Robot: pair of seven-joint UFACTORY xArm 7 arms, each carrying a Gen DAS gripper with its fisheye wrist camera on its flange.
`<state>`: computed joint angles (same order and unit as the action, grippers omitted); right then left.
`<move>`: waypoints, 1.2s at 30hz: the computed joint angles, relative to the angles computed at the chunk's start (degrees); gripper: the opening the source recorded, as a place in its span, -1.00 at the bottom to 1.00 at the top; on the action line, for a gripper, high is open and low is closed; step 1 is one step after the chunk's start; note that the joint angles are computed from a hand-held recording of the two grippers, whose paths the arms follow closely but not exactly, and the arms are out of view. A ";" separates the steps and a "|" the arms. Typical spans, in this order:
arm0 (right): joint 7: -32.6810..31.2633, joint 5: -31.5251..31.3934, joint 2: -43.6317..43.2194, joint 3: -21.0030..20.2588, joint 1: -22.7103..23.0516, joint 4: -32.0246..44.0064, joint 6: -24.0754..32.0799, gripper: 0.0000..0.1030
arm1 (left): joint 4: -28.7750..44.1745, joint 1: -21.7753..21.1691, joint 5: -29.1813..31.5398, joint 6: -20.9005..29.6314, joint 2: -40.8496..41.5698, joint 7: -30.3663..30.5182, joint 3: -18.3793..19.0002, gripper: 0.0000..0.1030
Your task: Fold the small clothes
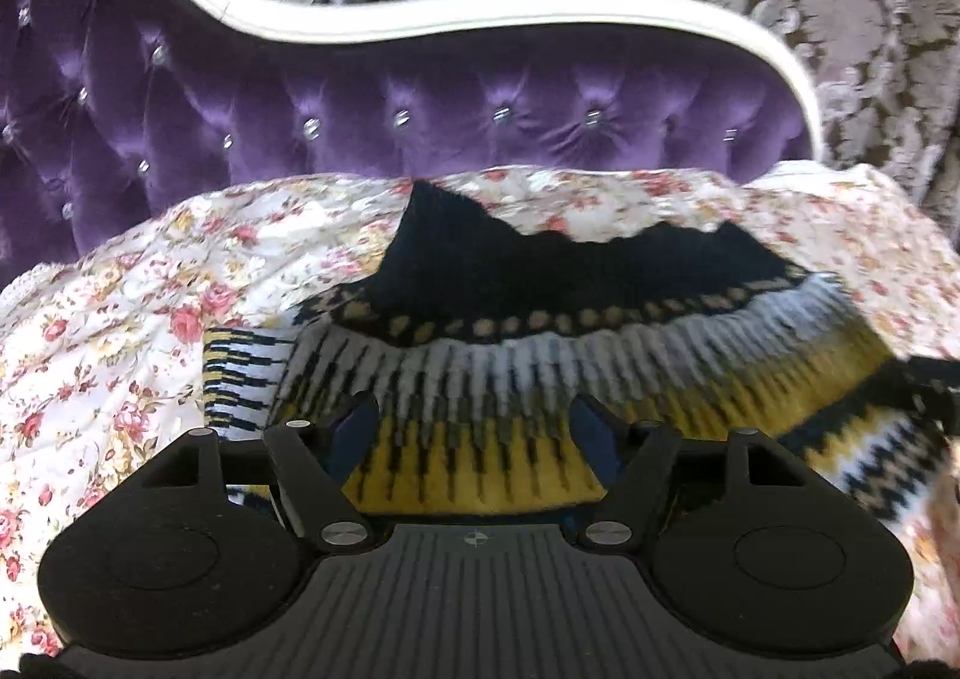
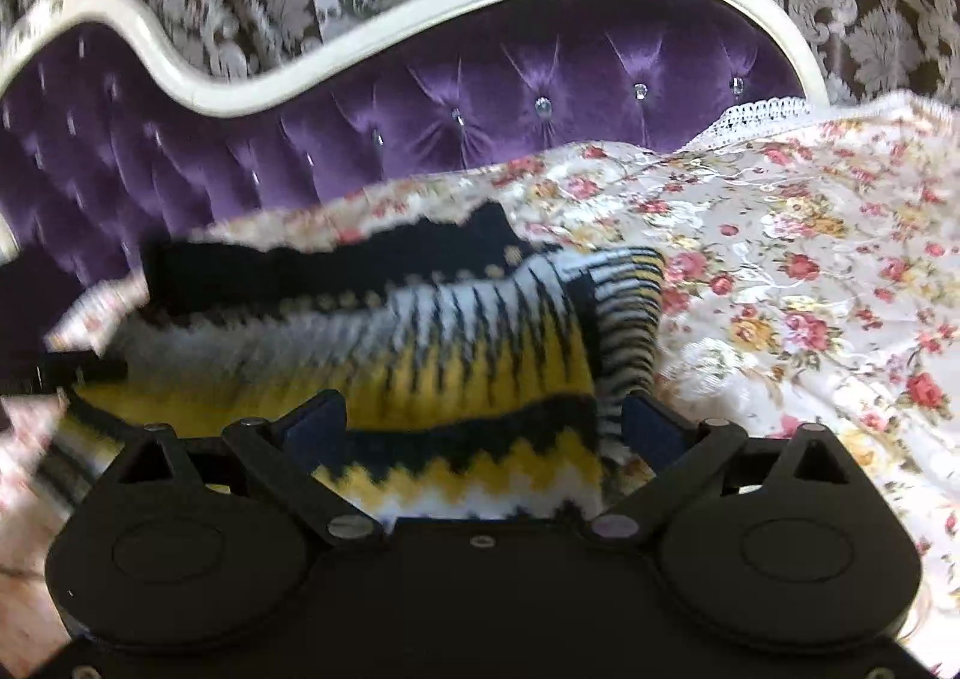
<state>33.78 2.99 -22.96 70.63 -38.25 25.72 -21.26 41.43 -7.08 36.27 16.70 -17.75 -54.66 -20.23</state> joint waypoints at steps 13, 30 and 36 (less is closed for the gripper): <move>-3.73 0.13 8.71 -7.88 4.78 -1.12 -2.59 0.96 | 7.63 0.35 12.72 6.50 11.75 -14.90 4.82 0.95; 29.13 -32.99 22.37 -49.12 28.63 -1.93 -23.03 0.99 | 8.37 -5.40 11.40 7.92 12.30 -14.27 10.39 0.99; 31.29 -36.20 22.44 -53.89 32.17 -1.74 -23.95 0.99 | 6.20 -7.22 2.19 10.29 5.89 -7.03 7.69 0.83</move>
<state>65.07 -33.21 -0.52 16.74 -6.08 23.98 -45.21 47.63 -14.29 38.46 26.99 -11.86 -61.69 -12.54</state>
